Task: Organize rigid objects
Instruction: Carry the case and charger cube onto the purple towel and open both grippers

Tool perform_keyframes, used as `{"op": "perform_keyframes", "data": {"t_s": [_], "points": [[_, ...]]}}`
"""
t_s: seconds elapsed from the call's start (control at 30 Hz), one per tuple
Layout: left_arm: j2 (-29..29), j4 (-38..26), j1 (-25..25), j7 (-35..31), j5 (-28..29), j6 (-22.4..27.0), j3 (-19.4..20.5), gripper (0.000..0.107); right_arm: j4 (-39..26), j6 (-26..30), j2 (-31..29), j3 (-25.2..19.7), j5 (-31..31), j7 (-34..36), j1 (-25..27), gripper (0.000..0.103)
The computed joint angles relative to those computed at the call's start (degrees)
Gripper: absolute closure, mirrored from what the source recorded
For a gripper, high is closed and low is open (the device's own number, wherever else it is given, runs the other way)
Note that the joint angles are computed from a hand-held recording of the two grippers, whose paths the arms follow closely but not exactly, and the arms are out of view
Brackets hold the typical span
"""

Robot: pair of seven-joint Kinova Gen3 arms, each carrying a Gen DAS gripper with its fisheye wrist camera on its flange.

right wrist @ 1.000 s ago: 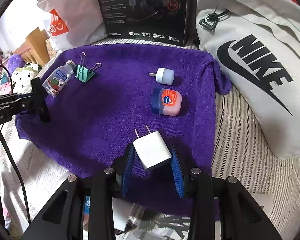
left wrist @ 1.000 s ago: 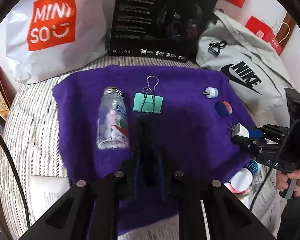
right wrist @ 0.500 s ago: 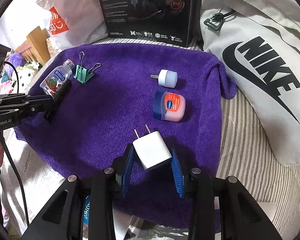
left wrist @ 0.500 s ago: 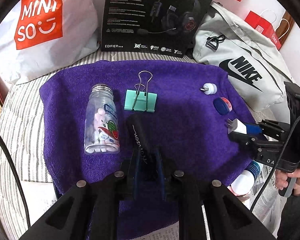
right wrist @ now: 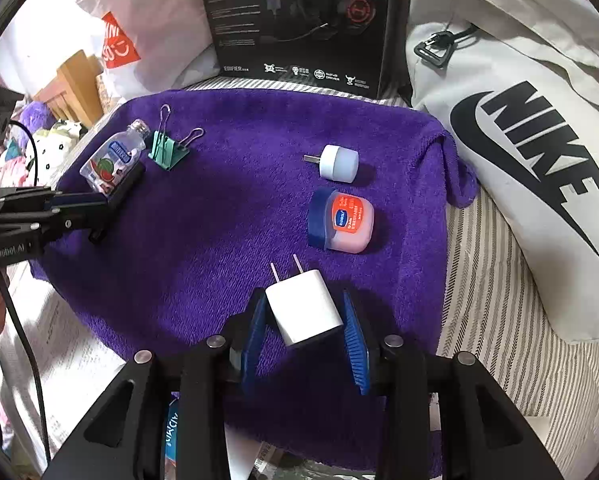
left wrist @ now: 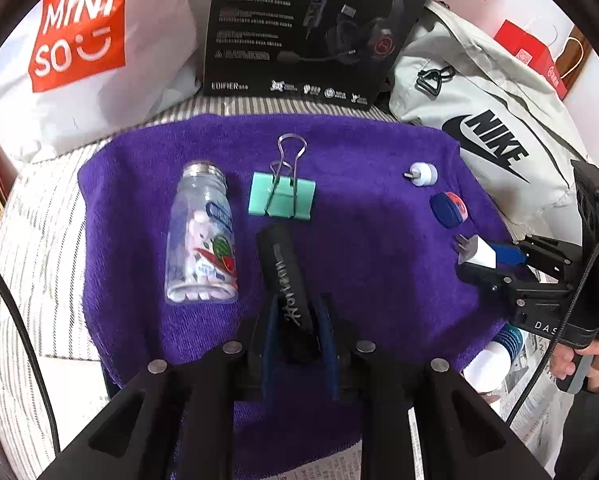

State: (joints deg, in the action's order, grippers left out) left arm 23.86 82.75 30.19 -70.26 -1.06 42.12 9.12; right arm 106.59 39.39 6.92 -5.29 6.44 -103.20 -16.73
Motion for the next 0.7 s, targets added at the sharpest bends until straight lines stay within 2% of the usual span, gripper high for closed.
{"op": "perform_keyframes", "data": {"t_s": [0.13, 0.3, 0.47, 0.57, 0.63, 0.7], "points": [[0.5, -0.3, 0.6, 0.8, -0.5, 1.2, -0.3, 0.085, -0.3, 1.1, -0.1, -0.4, -1.9, 3.0, 0.6, 0.057], [-1.1, 1.4, 0.7, 2.4, -0.6, 1.0, -0.6, 0.085, 0.2, 1.9, -1.2, -0.2, -0.6, 1.7, -0.1, 0.056], [-6.2, 4.6, 4.4, 8.7, -6.7, 0.4, -2.3, 0.083, 1.3, 3.5, -5.7, 0.0, -3.5, 0.0, 1.3, 0.056], [-9.4, 7.4, 4.4, 11.0, -7.5, -1.4, -1.1, 0.079, 3.5, 4.2, -10.6, -1.1, -2.7, -3.3, 1.2, 0.046], [-10.9, 9.0, 4.9, 12.8, -8.7, -2.5, -0.4, 0.061, 4.7, 4.4, -13.1, -1.4, -4.2, -4.2, 1.5, 0.040], [-12.6, 11.4, 5.5, 15.0, -9.9, -4.6, 0.3, 0.059, 6.4, 4.1, -15.6, -1.6, -7.0, -6.2, 1.8, 0.027]]}}
